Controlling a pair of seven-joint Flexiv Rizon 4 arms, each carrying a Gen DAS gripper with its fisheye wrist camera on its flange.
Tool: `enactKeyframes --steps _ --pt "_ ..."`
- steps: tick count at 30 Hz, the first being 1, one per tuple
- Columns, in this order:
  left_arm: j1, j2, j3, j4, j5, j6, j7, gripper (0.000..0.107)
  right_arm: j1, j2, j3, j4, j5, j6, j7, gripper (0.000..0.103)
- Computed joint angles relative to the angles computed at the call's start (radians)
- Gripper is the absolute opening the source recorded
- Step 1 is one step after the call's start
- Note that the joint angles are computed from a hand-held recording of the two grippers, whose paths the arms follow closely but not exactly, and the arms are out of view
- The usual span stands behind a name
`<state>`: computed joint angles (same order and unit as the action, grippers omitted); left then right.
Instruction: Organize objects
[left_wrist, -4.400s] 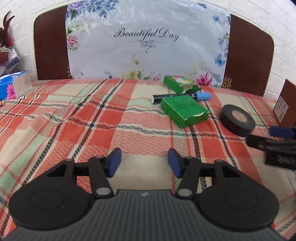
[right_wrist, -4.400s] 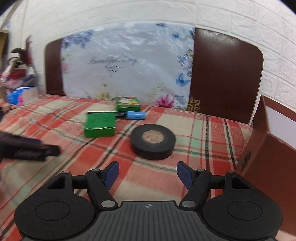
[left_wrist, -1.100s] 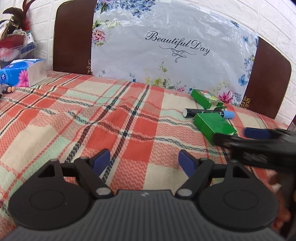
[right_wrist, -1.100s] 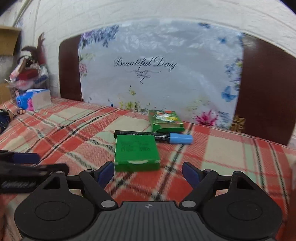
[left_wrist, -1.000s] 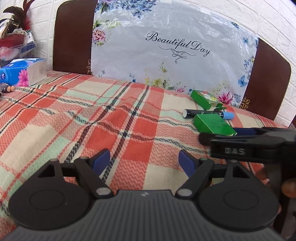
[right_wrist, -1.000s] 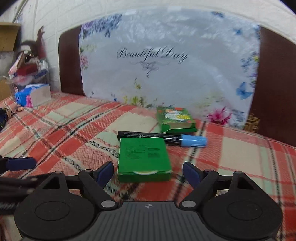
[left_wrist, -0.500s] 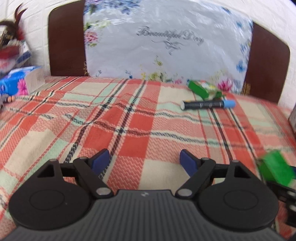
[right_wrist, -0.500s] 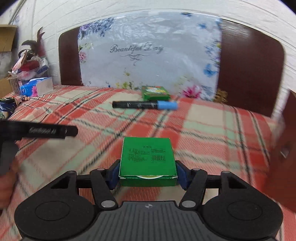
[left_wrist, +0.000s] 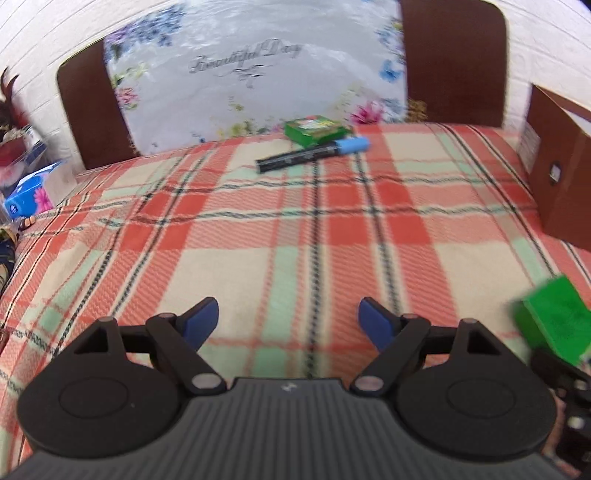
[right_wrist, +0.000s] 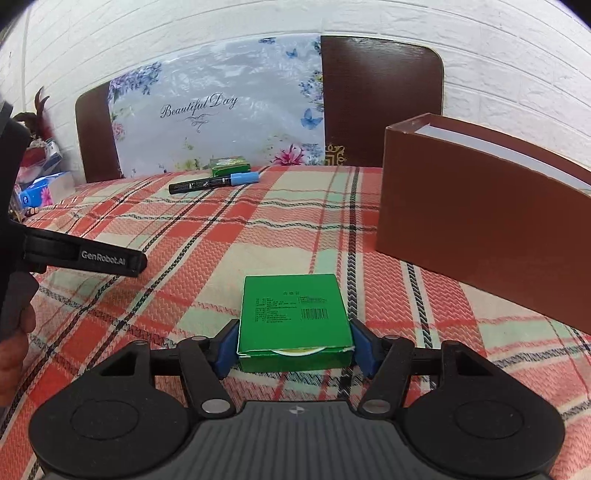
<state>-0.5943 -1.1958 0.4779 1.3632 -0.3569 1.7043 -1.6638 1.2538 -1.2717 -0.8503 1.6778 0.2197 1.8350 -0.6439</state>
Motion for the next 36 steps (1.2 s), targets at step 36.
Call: enactKeyframes --steps 36 --pt "0.018 0.125 -0.116 0.130 0.088 -0.018 0.018 0.084 -0.030 0.012 0.052 -0.006 0.071 0.055 -0.069 0.074"
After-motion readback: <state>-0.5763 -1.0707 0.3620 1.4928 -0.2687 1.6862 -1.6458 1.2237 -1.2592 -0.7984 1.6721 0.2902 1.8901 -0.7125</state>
